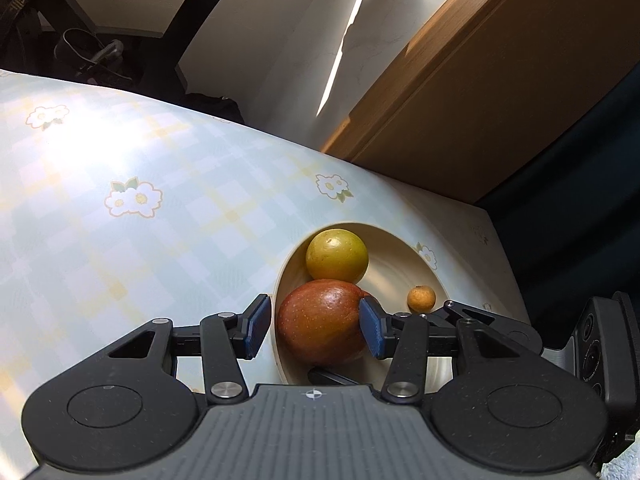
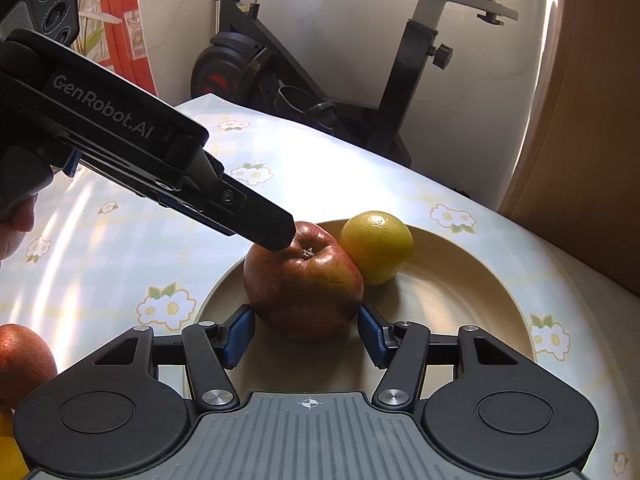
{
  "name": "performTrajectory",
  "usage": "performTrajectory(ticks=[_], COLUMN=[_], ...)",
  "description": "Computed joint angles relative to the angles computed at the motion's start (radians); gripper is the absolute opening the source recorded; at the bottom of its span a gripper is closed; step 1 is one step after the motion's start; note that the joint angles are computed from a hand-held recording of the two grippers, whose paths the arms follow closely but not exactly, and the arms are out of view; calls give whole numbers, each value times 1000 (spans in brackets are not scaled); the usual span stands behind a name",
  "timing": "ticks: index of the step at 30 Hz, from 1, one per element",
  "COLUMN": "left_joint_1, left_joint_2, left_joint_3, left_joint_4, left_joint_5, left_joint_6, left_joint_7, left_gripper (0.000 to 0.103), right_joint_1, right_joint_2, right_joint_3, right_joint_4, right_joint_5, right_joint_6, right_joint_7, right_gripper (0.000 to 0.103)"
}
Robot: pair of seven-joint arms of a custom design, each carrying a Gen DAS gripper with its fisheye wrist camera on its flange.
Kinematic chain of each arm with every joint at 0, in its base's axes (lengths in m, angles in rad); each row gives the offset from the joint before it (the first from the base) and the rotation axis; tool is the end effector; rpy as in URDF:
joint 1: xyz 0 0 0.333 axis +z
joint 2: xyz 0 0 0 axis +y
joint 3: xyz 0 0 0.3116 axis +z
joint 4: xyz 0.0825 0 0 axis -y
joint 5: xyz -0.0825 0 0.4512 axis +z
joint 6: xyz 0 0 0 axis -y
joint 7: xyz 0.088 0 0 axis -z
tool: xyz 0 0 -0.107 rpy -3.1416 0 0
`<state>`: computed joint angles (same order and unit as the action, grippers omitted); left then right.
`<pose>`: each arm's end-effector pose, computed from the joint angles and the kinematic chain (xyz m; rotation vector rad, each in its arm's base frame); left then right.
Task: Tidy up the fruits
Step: 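Carry the red apple onto the plate and open the left gripper, then withdraw the left gripper from the plate toward the remaining fruits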
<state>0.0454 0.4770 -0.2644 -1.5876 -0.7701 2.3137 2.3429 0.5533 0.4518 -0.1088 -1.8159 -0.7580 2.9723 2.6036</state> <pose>0.7509 -0.1546 0.3658 1.4425 -2.3702 1.1101 0.6384 0.3641 0.3115 -1.8576 1.6042 -0.5775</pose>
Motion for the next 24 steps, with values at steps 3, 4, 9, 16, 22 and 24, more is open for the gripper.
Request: performTrajectory(ticks=[3, 4, 9, 16, 22, 24], left_joint_1=[13, 15, 9, 4, 8, 4], left_joint_2=[-19, -26, -55, -112, -193, -214], left_joint_3=[-6, -5, 2, 13, 36, 45], left_joint_4=[-30, -38, -72, -124, -188, -214], left_joint_5=[-29, -34, -43, -56, -65, -68], left_joint_6=[19, 22, 60, 95, 109, 132], left_joint_7=[34, 43, 59, 88, 116, 138], left_gripper=[50, 50, 51, 52, 53, 53], right_joint_1=[1, 16, 23, 64, 81, 84], right_joint_2=[11, 12, 11, -49, -142, -177], right_joint_3=[-7, -25, -27, -78, -85, -79], right_joint_4=[16, 20, 30, -23, -93, -120], right_joint_5=[7, -10, -50, -210, -432, -513], right_joint_6=[-15, -23, -64, -46, -64, -71], right_joint_7=[10, 33, 91, 294, 509, 593], right_gripper=[53, 53, 53, 58, 58, 58])
